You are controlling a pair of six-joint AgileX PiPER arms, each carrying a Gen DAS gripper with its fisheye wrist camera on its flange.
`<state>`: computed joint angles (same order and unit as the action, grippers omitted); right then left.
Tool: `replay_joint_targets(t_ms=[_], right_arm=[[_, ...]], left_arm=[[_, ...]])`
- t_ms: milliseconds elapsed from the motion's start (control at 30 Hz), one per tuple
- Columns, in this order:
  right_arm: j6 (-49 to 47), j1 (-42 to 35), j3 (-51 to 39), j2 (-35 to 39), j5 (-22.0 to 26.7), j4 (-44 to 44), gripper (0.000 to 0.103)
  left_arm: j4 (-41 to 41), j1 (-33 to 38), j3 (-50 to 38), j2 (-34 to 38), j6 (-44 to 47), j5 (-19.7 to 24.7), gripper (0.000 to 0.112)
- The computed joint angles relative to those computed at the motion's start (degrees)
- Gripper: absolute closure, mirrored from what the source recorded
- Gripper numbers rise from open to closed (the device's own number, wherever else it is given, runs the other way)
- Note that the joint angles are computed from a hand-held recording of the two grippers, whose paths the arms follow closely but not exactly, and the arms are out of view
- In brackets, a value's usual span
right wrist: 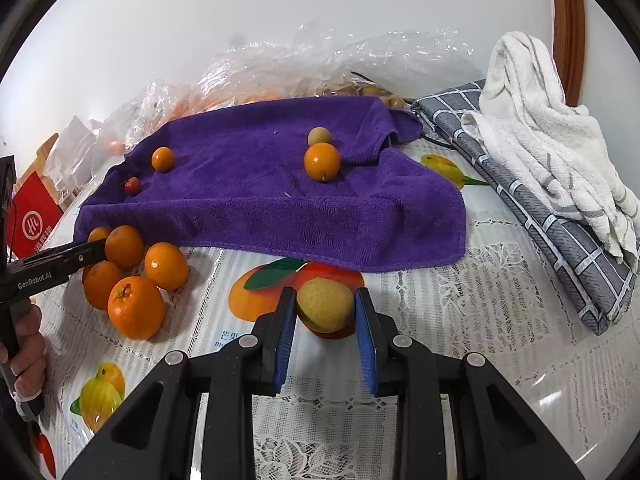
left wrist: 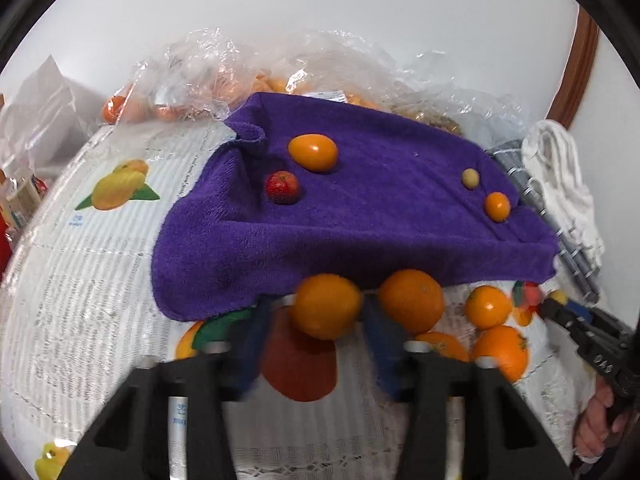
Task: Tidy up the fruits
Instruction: 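Grasp a mandarin orange at the towel edge with the left tool, then lift and carry the yellow fruit and mandarin over the purple towel with both tools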
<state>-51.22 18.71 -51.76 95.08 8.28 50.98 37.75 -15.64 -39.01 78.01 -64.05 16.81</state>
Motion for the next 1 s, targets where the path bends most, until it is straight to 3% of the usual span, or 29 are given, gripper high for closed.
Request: replay_joint_targets(t_ms=[200,467,700,1000], right_arm=[[-3.8,0.0,0.2,0.0,-0.1,3.6,0.074],[-17.9,-0.5,1.8,-1.2,-0.3,18.0,0.074],[-30.6,-1.2,3.4,-2.4,0.0,31.7,0.074],[-36.9,-1.2,4.1,-3.1,0.3,37.8,0.074]], left_arm=[[16.4,-4.0,1.6,-1.9,-17.4,2.5,0.079],[33.7,-5.1,4.2,-5.3,-37.0,3.5,0.079],[39.5,-7.2,5.2,-6.7,-42.8,5.4,0.079],[43.7,-8.6,6.2,-8.1,-47.3,7.2,0.079]])
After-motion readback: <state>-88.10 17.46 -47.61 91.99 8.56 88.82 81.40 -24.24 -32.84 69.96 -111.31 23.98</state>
